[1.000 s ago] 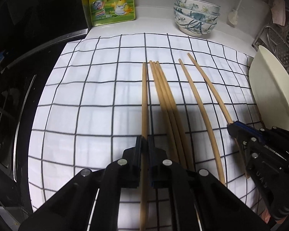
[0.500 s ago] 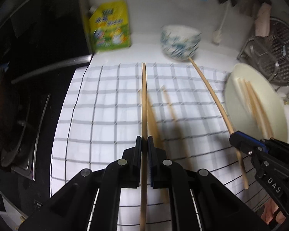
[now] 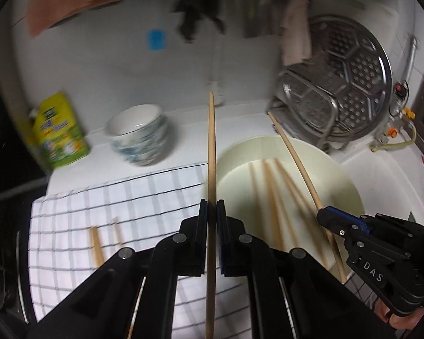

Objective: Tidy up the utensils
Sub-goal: 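Carry both chopsticks into the cream basin and open both grippers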

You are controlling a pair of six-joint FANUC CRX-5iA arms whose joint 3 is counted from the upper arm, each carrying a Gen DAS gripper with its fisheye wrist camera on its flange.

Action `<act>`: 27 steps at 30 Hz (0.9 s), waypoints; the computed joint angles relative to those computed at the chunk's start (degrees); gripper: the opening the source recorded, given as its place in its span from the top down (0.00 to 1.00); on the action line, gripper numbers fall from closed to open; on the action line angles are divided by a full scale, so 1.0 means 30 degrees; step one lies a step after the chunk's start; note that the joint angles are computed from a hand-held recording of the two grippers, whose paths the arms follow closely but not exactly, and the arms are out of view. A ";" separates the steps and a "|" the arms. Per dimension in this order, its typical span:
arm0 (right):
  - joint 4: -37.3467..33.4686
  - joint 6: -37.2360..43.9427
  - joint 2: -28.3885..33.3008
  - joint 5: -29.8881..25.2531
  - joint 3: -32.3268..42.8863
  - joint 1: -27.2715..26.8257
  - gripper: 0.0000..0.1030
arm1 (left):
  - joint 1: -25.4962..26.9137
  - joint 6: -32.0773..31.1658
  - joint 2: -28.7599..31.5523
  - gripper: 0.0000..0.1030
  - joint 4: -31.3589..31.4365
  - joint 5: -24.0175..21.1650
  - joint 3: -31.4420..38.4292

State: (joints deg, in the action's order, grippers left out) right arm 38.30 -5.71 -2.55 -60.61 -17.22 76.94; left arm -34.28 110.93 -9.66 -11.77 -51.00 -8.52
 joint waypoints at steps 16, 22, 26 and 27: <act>-0.2890 0.1350 -0.1429 0.2073 -0.2494 -0.2042 0.94 | -0.1523 0.0074 0.5099 0.93 0.0084 -0.0751 0.2696; -0.3556 0.1834 -0.1513 0.2526 -0.2776 -0.2400 0.94 | -0.1598 0.0167 0.5705 0.93 0.0026 -0.1212 0.3187; -0.3445 0.1793 -0.1541 0.2634 -0.2847 -0.2475 0.93 | -0.1713 0.0532 0.5712 0.89 -0.0241 -0.1420 0.3350; -0.3243 0.1585 -0.1532 0.2493 -0.2852 -0.2410 0.93 | -0.1698 0.0565 0.5682 0.81 -0.0250 -0.1427 0.3349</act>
